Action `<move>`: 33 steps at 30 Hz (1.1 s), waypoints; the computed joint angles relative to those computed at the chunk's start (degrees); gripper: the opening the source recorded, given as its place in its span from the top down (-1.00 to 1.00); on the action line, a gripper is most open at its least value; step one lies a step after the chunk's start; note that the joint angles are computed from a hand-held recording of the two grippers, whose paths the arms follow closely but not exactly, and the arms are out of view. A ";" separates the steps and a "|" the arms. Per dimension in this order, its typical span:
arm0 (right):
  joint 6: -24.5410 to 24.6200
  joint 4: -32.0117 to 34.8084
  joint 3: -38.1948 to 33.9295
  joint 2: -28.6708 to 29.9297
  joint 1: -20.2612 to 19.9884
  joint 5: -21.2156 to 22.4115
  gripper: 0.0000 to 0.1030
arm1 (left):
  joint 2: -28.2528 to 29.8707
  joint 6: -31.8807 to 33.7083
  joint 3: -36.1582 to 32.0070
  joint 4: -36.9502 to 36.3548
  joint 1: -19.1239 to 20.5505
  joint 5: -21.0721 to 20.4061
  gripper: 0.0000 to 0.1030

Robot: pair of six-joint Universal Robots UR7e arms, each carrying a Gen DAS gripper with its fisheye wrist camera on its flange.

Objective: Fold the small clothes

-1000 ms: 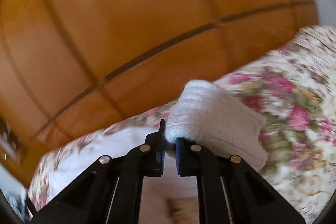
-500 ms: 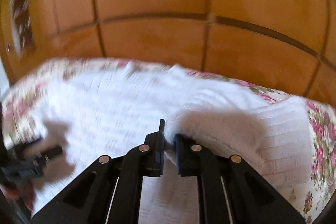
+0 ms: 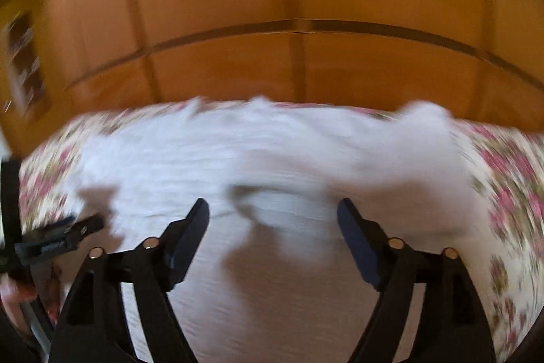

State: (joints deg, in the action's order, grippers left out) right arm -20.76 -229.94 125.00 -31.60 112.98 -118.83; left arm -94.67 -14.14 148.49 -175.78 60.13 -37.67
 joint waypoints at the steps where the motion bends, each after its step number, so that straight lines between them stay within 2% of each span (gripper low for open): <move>1: 1.50 -2.16 0.63 -0.12 -0.36 -1.69 -0.67 | 0.00 -0.82 -0.25 1.49 -0.39 0.69 -0.93; 4: 5.58 -7.60 1.55 -0.10 -0.66 -10.17 -0.71 | -1.21 -5.54 -1.55 11.12 -3.18 4.57 -0.93; 6: 8.65 -9.26 0.79 0.69 -0.79 -17.94 -0.80 | -2.73 -5.44 -0.48 10.86 -7.09 5.41 -0.93; 7: 12.31 -8.21 1.33 0.08 -1.78 -19.33 -0.80 | -2.84 -3.94 0.21 8.64 -9.20 5.29 -0.93; 9: 17.37 -5.31 2.59 -1.45 -3.76 -18.42 -0.80 | -0.55 -0.14 0.42 5.68 -13.54 6.10 -0.93; 12: 22.63 -0.81 3.52 -2.86 -6.42 -16.05 -0.82 | 5.90 5.91 -2.18 5.14 -16.05 4.52 -0.93; 14: 22.27 -2.51 4.19 -2.77 -6.96 -14.96 -0.83 | 12.15 11.93 -3.52 -1.08 -16.40 3.66 -0.92; 15: 21.79 -3.51 4.48 -2.62 -7.02 -14.83 -0.83 | 16.27 16.03 -4.46 -5.26 -16.36 3.16 -0.84; 17: 22.07 -3.75 4.67 -2.33 -6.99 -14.81 -0.84 | 21.38 19.95 -6.43 -7.50 -15.85 2.79 -0.52; 18: 22.22 -3.68 4.77 -2.41 -7.01 -14.78 -0.84 | 23.63 20.96 -8.08 -6.22 -15.35 1.99 -0.37; 20: 22.57 -3.45 4.10 -1.92 -6.50 -15.24 -0.85 | 28.18 24.02 -10.66 -7.03 -14.47 1.51 -0.37; 24: 22.23 -3.76 3.61 -1.72 -6.91 -14.76 -0.85 | 34.31 29.98 -13.70 -14.35 -14.13 2.88 -0.37; 26: 22.03 -4.18 3.53 -1.63 -7.14 -14.33 -0.85 | 35.62 30.09 -15.00 -14.14 -13.89 2.98 -0.37; 27: 21.90 -4.54 3.58 -1.63 -7.29 -14.03 -0.85 | 36.05 29.94 -15.84 -13.95 -13.58 2.49 -0.26; 28: 21.84 -5.00 3.68 -1.55 -7.36 -13.81 -0.85 | 35.51 29.04 -16.23 -13.09 -13.20 1.18 0.14; 29: 21.85 -5.10 3.69 -1.53 -7.35 -13.81 -0.85 | 34.56 27.41 -16.83 -10.88 -12.64 -0.33 0.35; 30: 21.85 -5.07 3.69 -1.52 -7.30 -13.89 -0.85 | 33.68 25.57 -17.30 -9.86 -12.21 -0.90 0.68; 31: 21.82 -5.19 3.82 -1.56 -7.36 -13.73 -0.85 | 32.58 25.06 -16.89 -11.24 -11.86 -1.79 0.87; 33: 21.89 -5.23 3.88 -1.57 -7.34 -13.69 -0.85 | 29.69 23.88 -15.70 -14.78 -11.01 -4.08 0.87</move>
State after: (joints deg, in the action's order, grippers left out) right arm 1.13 -235.17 128.87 -33.17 105.64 -132.52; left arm -64.98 9.74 132.79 -190.56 49.12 -41.74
